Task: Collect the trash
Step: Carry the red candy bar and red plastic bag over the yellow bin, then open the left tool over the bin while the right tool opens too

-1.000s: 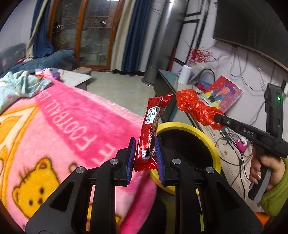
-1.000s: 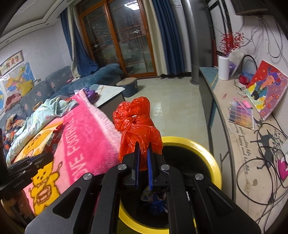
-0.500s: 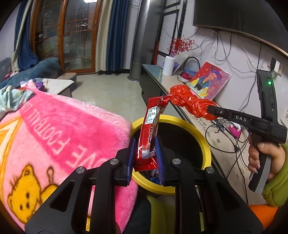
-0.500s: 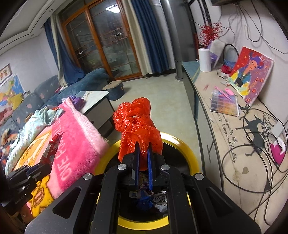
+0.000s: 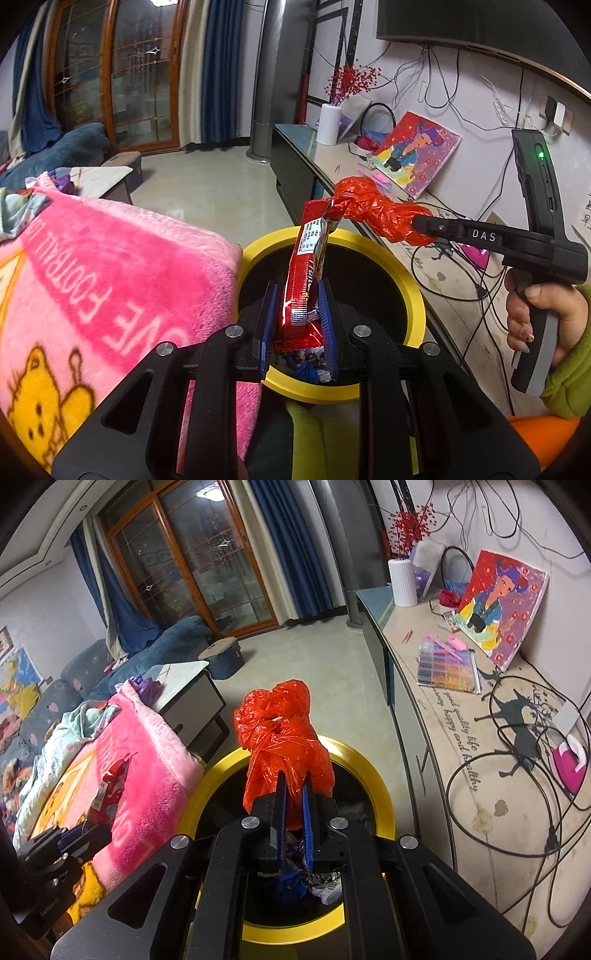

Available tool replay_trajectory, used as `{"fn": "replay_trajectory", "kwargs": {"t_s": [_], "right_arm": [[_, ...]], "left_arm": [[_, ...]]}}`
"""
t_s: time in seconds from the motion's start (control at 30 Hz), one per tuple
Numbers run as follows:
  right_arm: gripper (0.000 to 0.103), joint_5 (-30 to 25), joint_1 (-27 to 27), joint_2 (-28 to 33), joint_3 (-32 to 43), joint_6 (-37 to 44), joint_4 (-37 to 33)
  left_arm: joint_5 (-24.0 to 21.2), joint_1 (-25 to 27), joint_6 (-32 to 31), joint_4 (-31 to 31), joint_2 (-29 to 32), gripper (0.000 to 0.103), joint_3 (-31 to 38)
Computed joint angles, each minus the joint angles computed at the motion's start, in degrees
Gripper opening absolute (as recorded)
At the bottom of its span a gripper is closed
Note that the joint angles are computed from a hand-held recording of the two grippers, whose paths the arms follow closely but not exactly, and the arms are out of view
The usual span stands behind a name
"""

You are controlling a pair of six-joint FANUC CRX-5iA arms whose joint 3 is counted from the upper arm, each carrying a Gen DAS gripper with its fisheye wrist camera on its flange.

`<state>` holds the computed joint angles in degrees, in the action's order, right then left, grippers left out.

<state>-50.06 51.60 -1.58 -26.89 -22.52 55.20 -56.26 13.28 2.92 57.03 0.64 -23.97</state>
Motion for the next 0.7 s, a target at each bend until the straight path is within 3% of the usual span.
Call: {"fn": "replay_trajectory", "kwargs": {"t_s": [0.57,0.7], "right_arm": [[0.009,3.2,-1.4,1.3,0.5,0.9,-4.1],[0.031,3.9,-1.7,1.3,0.3,0.3,-4.1]], "left_arm": [[0.9,-2.8,2.5,-3.6,3.8,0.018,2.3],[1.3,-3.2,3.8,-4.7,4.7,0.026,3.2]]}}
